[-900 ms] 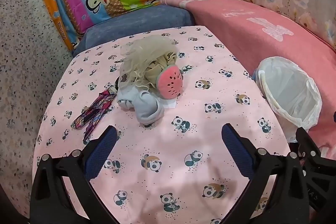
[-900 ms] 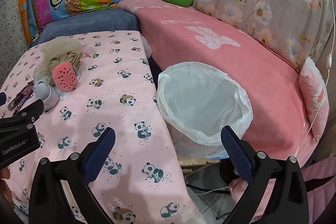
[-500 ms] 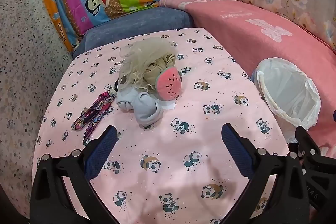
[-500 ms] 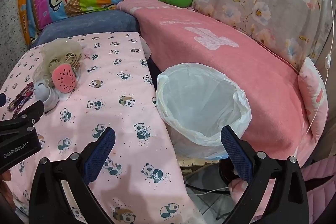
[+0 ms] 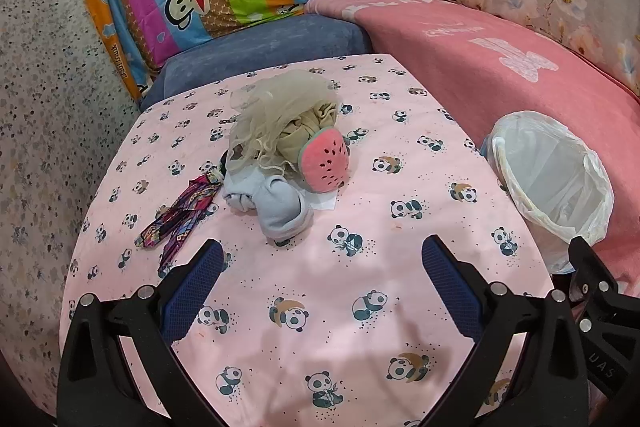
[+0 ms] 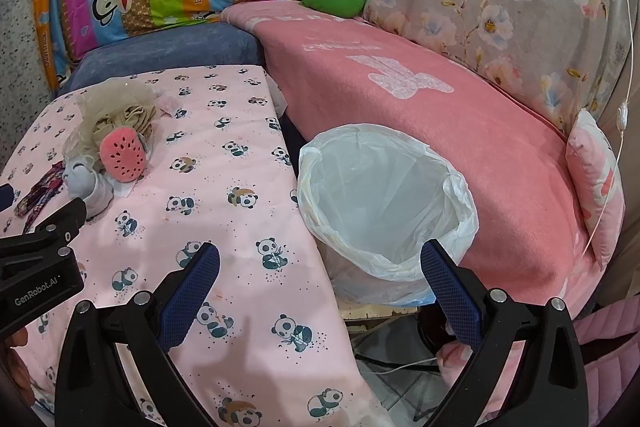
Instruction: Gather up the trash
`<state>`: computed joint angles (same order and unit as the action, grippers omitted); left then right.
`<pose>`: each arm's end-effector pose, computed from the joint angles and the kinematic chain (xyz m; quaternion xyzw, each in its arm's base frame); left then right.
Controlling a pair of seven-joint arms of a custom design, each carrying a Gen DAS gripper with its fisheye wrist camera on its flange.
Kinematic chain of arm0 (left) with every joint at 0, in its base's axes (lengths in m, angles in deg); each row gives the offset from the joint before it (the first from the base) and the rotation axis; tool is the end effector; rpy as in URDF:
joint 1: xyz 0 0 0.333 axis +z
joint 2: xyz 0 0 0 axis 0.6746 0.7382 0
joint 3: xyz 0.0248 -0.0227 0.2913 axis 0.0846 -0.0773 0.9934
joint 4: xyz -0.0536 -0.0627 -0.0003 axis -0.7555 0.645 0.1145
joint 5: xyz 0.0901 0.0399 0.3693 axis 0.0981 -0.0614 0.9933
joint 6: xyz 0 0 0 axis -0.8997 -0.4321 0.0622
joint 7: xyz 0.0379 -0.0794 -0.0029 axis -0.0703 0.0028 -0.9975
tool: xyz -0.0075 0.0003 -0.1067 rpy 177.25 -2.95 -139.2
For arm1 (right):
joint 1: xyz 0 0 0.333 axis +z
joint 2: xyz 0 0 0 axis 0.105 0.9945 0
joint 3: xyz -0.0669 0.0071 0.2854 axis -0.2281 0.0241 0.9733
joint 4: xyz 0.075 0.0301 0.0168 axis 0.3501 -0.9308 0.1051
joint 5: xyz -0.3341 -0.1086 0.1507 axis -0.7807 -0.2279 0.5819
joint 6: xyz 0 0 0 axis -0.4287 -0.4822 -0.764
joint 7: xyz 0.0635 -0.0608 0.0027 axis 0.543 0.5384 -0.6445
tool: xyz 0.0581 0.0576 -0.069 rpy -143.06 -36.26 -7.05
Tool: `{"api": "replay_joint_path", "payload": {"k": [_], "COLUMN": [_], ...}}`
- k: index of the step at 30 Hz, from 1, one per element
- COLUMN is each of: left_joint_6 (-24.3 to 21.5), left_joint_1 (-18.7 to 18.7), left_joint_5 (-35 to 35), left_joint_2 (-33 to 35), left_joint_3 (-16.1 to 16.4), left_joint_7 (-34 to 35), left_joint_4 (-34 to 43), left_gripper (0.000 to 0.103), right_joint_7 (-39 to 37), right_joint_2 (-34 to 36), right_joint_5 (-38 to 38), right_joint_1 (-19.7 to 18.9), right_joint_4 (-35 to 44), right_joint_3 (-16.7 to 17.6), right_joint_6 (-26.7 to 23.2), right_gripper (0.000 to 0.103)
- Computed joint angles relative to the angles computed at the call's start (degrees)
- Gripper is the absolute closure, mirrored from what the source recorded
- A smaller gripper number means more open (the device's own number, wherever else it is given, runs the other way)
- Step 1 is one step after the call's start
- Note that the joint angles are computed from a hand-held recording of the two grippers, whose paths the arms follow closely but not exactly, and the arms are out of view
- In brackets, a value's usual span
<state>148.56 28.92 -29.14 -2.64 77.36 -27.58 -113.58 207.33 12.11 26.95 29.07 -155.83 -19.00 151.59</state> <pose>0.5457 -0.2615 0.4893 -0.6061 0.7051 -0.2449 0.2747 0.4997 0.2789 0.4940 -0.5891 0.7077 -0.3552 0.1614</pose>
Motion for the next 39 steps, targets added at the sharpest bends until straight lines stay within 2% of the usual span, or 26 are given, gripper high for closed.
{"api": "replay_joint_path", "payload": {"k": [39], "left_joint_6": [0.4], "left_joint_1": [0.2], "left_joint_5": [0.6], "left_joint_2": [-0.3], "left_joint_3": [0.0], "left_joint_7": [-0.6], "left_joint_4": [-0.7], "left_gripper": [0.008], "right_joint_7": [1.3], "right_joint_2": [0.6], "right_joint_5": [-1.0], "right_joint_1": [0.4], "right_joint_4": [0.3], "right_joint_3": [-0.2], "right_joint_6": [0.5], "right_gripper": [0.007]}}
